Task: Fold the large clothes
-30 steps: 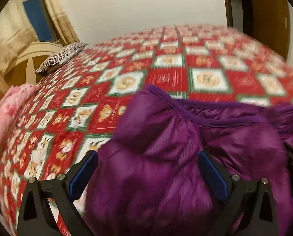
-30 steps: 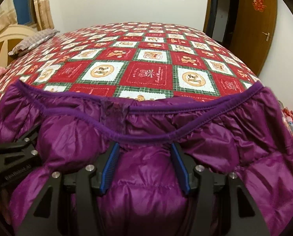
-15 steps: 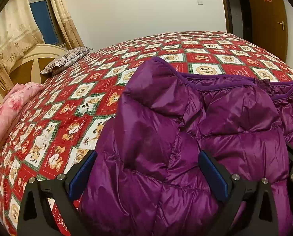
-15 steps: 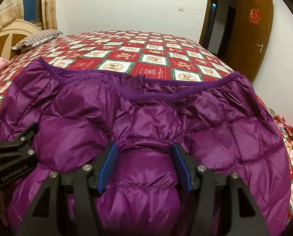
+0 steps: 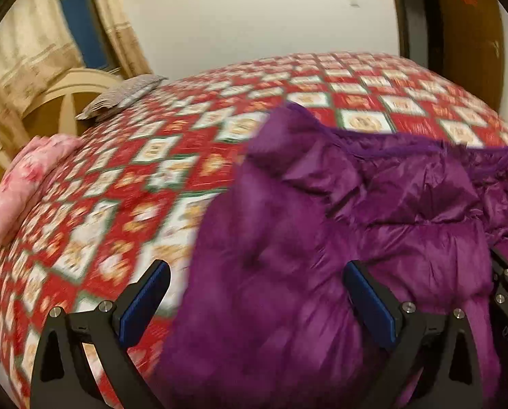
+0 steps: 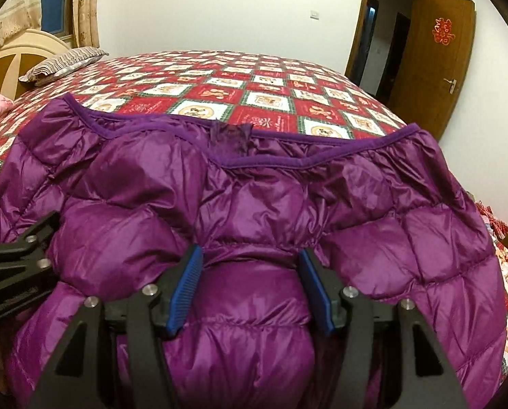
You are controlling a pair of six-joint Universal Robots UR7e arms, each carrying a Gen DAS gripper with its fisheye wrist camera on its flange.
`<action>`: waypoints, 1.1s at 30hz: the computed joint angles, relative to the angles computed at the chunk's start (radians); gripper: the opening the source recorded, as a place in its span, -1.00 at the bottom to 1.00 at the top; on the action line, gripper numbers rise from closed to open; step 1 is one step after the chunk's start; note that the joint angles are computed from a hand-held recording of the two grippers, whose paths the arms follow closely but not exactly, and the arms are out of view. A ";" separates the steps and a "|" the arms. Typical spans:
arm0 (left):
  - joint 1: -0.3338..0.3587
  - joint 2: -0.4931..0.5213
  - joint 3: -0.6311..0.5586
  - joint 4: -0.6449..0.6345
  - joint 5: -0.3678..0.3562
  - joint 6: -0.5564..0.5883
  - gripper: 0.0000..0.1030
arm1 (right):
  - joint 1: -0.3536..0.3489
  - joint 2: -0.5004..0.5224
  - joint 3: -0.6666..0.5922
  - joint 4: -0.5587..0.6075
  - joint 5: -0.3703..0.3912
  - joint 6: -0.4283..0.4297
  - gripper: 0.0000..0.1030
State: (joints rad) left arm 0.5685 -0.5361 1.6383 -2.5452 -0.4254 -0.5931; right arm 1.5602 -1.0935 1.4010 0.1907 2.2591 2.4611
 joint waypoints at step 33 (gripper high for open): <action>-0.032 -0.224 0.373 -0.479 -0.337 0.059 -0.86 | 0.040 -0.183 0.367 -0.271 0.073 -0.084 0.46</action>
